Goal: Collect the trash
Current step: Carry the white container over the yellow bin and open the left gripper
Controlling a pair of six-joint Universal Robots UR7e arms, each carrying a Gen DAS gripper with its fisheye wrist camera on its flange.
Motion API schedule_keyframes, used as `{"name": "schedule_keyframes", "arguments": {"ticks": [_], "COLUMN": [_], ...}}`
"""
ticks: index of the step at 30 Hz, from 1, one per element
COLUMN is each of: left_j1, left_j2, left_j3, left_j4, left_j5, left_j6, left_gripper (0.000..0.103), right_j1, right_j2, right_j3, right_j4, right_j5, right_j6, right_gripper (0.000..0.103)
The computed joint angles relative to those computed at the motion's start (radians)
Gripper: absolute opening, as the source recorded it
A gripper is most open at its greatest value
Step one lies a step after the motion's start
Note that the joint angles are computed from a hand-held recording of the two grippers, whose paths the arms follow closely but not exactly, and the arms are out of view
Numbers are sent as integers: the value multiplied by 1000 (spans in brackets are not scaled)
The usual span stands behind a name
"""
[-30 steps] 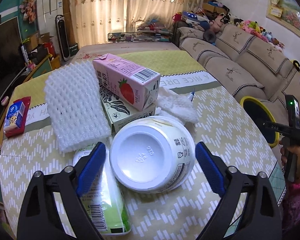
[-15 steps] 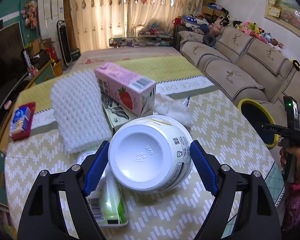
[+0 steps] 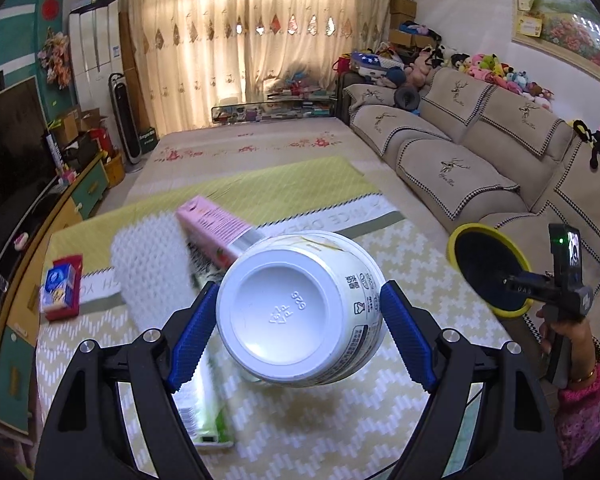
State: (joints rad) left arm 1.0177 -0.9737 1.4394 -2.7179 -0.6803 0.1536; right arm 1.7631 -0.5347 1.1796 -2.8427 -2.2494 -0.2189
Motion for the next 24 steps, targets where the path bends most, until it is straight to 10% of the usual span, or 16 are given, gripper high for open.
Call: {"name": "schedule_keyframes", "arguments": {"ticks": [13,24], "left_j1": [-36,-38], "left_j2": [276,704], "left_j3": [-292,-872], "left_j4": [167,501], "left_j5": [-204,-270], "left_j6": [35,42], "left_gripper": [80,80], "right_j1": [-51,-116], "right_j2": [-140,-255], "right_j3": [161,276], "right_j4": [-123,-179], "right_j5": [-10,-10], "right_j6": [12,45], "right_gripper": [84,86]}}
